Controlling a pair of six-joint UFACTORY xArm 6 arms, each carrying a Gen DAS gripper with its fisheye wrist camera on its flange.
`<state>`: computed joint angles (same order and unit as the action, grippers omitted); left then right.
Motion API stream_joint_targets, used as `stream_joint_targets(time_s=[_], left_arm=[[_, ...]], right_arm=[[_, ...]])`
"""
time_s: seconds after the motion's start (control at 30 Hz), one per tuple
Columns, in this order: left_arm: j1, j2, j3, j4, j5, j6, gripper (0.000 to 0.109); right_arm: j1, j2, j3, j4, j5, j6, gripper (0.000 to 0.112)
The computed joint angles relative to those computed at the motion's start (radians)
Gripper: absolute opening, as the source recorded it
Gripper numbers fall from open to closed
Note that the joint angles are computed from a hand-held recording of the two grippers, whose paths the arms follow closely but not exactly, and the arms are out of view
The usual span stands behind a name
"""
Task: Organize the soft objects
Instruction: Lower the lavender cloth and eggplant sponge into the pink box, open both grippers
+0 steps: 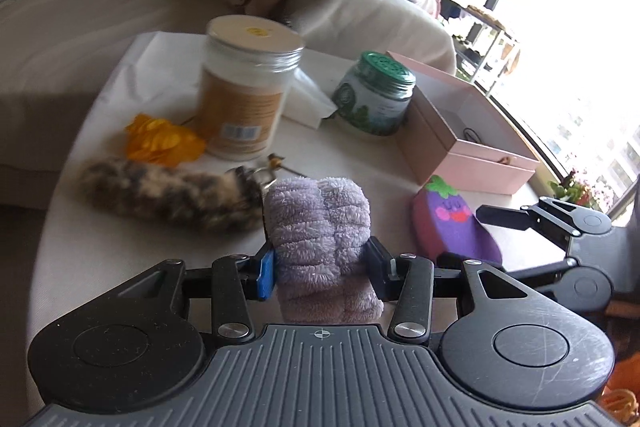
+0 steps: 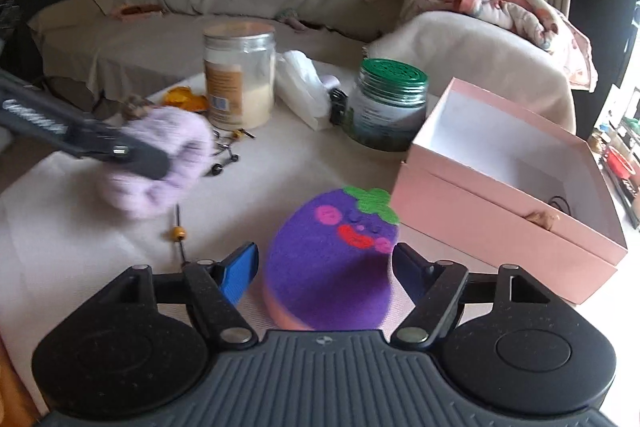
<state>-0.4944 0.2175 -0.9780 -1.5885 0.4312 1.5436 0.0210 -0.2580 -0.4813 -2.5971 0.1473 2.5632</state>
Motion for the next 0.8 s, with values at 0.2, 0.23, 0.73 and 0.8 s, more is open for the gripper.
stream_joint_targets(time_s=[0.2,0.23,0.73,0.8], left_arm=[[0.042,-0.022,0.028,0.009,0.036,-0.005,0.050],[0.046,-0.026,0.031,0.015,0.041,-0.009,0.050],[-0.032,-0.061,-0.293,0.070,0.122,-0.052,0.050],[-0.063,0.006,-0.415,0.117,0.172,-0.114,0.050]], right_arm=[[-0.016,0.055,-0.076,-0.171,-0.096,0.254,0.066],[-0.001,0.052,-0.081,-0.239,-0.102,0.332,0.066],[-0.050,-0.408,0.024,-0.232,0.107,0.021,0.066],[-0.114,-0.417,0.018,-0.227,0.120,0.014,0.066]])
